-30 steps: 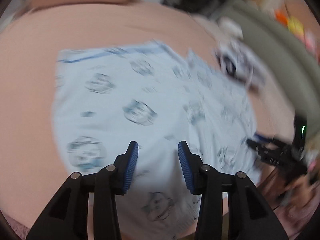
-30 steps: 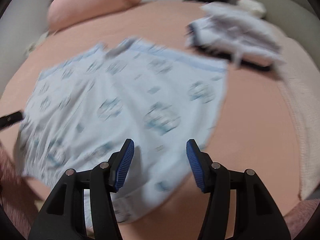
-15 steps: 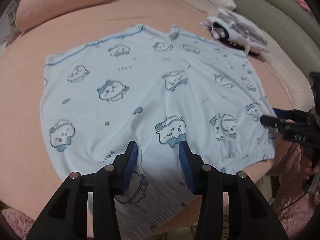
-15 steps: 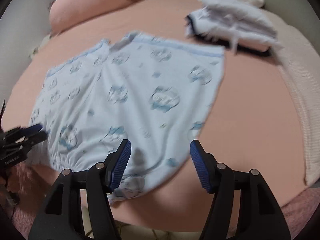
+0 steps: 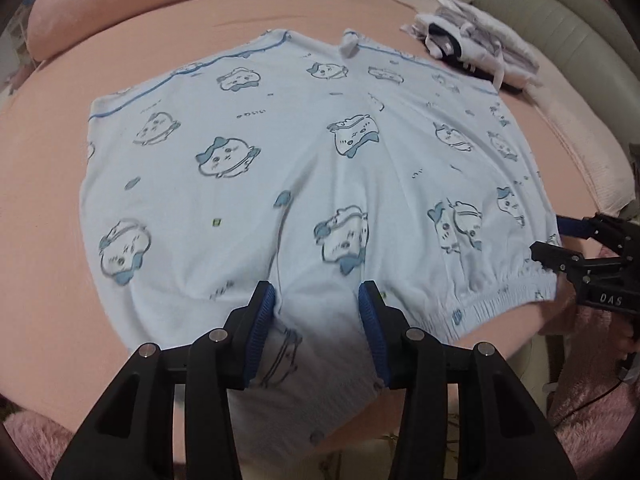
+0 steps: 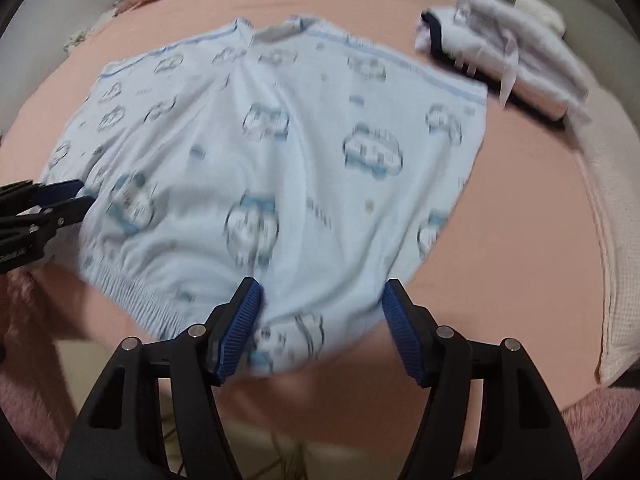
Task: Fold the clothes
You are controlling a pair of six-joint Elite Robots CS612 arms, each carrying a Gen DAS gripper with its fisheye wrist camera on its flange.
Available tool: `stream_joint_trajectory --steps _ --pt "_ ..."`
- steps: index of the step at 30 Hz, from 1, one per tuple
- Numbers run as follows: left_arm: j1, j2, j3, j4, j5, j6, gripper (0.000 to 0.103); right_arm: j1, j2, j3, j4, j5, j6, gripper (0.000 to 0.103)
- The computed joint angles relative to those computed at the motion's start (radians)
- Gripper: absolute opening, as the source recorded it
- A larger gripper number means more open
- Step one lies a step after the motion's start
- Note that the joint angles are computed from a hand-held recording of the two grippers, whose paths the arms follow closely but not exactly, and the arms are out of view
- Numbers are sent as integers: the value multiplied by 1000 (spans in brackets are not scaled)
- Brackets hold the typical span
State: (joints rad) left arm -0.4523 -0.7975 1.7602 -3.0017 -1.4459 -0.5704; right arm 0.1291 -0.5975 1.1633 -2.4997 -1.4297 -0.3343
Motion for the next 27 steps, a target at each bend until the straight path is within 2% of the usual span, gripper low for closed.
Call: stream_joint_trajectory --steps 3,5,6,12,15,18,20,22,23,24,25,27 --pt "7 -7 20 -84 -21 -23 46 -25 -8 0 17 91 61 65" --pt "7 -3 0 -103 -17 -15 46 -38 1 -21 -21 129 121 65" --pt "9 2 -18 -94 -26 -5 46 -40 11 -44 -27 123 142 65" --pt "-17 73 -201 46 -15 129 46 -34 101 -238 105 -59 158 65" --pt "-24 120 -290 105 5 133 46 -49 137 -302 135 -23 177 65" --pt "-22 162 -358 130 0 119 46 -44 157 -332 100 2 100 64" --pt "-22 178 -388 174 -1 108 46 -32 182 -369 92 -16 22 64" --pt "-22 180 -392 215 -8 107 46 -16 207 -396 110 -73 -37 64" --pt "-24 177 -383 216 -2 115 46 -12 217 -400 102 -103 -51 70" --pt "-26 168 -368 213 0 123 46 -15 219 -396 83 -108 -45 77" --pt "-27 160 -352 211 2 131 47 -17 222 -402 84 -121 -31 79" --pt "-30 143 -321 206 6 148 47 -23 227 -414 91 -157 -5 79"
